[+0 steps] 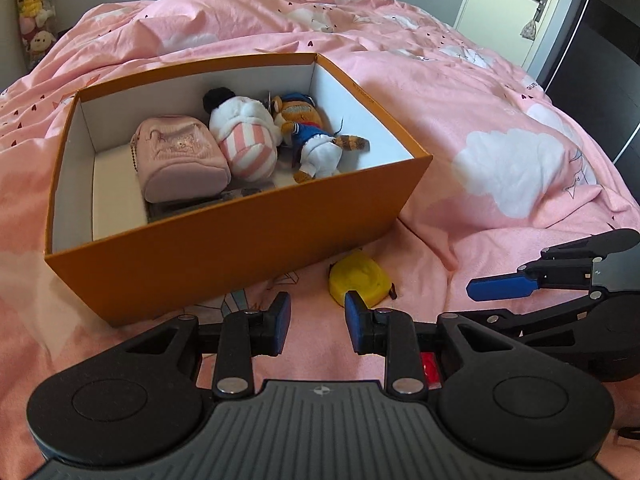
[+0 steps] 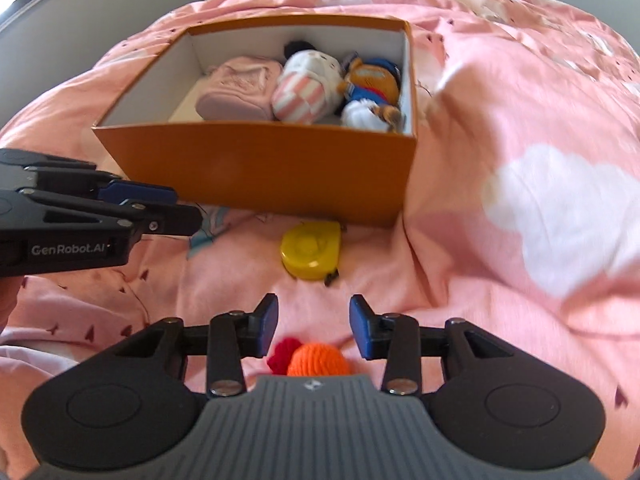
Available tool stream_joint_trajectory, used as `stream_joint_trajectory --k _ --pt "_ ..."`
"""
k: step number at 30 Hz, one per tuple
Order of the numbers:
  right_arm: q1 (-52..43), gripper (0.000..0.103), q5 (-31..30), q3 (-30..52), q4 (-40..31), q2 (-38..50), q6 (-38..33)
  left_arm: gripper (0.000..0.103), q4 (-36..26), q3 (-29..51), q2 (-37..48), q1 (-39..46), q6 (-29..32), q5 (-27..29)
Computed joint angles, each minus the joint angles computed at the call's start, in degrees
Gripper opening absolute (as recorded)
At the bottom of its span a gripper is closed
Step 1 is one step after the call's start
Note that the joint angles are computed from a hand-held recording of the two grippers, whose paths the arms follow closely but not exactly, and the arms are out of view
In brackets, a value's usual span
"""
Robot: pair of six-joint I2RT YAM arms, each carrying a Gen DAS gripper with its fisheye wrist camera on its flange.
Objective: Organize objects
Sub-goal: 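Open both tools and withdraw them toward the yellow tape measure, then grasp the orange crocheted ball with the right tool while the left grasps the yellow tape measure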
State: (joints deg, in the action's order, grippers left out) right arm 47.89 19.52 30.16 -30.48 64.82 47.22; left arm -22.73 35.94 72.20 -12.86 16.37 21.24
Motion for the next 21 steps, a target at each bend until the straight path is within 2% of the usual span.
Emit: stream_joint_trajectory --k 9,17,21 --pt "1.7 0.048 -0.9 -4.9 3.6 1.0 6.8 0.033 0.4 -2.3 2.2 -0.6 -2.6 -1.7" --pt "0.8 0.048 -3.8 -5.7 6.2 3.6 6.9 0.033 0.9 -2.8 3.6 -0.8 -3.1 -1.2" --pt "0.3 0.044 -5.6 -5.8 7.4 4.9 6.2 0.033 0.8 -2.7 4.0 -0.3 -3.1 -0.7"
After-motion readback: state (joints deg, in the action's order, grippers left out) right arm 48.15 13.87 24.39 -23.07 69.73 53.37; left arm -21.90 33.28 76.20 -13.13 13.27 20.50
